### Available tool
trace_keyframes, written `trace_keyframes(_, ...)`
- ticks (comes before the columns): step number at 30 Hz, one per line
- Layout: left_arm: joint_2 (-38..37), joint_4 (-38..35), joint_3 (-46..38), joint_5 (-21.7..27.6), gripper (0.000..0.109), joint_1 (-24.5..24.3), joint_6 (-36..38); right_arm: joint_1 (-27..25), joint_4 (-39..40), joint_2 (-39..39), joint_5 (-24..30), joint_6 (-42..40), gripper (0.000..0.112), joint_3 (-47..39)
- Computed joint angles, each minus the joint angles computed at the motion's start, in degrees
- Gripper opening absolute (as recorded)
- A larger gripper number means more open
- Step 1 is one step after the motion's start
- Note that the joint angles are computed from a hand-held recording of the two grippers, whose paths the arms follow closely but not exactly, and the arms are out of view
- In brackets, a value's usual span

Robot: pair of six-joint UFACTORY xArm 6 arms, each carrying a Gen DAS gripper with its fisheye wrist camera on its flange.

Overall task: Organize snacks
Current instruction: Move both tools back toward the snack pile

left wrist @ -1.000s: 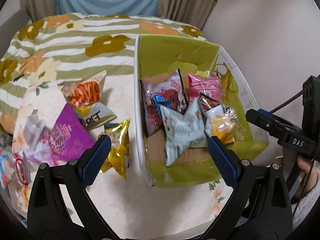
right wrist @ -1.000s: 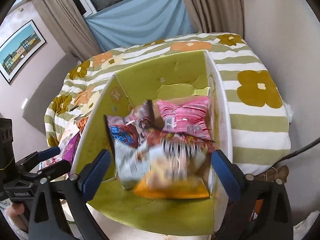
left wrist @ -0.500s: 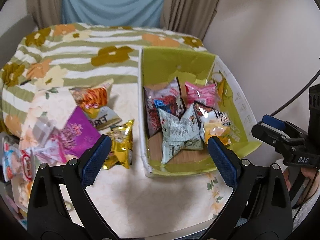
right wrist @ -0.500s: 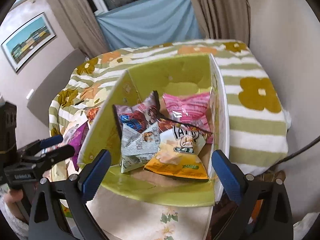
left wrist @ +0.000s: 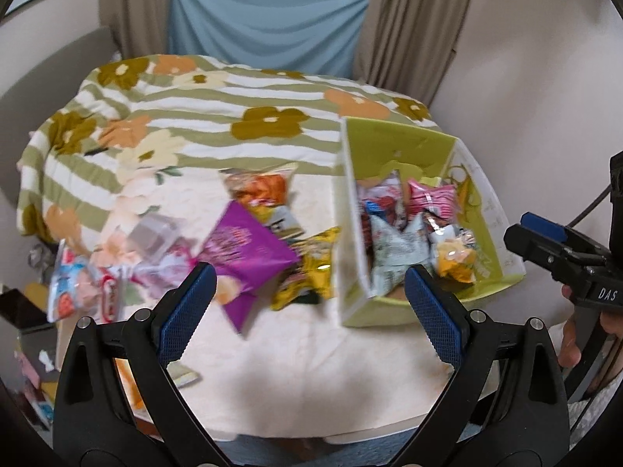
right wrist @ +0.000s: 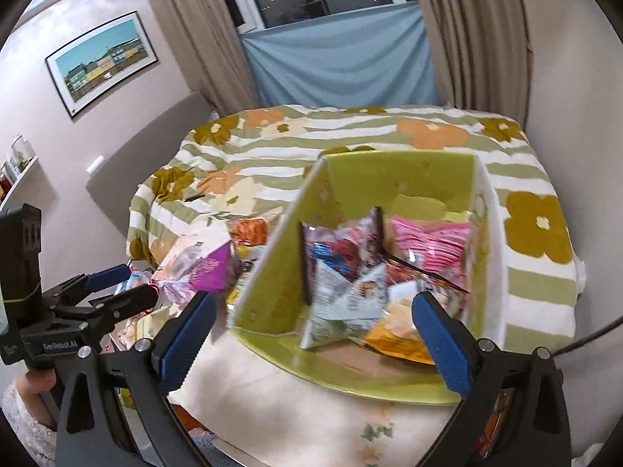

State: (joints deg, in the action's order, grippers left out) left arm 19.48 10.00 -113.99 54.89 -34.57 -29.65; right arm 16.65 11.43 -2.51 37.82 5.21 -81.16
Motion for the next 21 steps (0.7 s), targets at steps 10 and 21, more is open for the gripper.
trace_keyframes(10,-13.86,-4.04,19.39,-4.20,0.097,10.11,5.77,9.56,-5.71,8.99,0.84,9.93,0.100,-9.67)
trace_keyframes(21,-16.28,-13.45,26.60,-3.75,0.097,24.21,20.29,19.41,-12.39,24.23,7.50,19.61,0.100,-26.00)
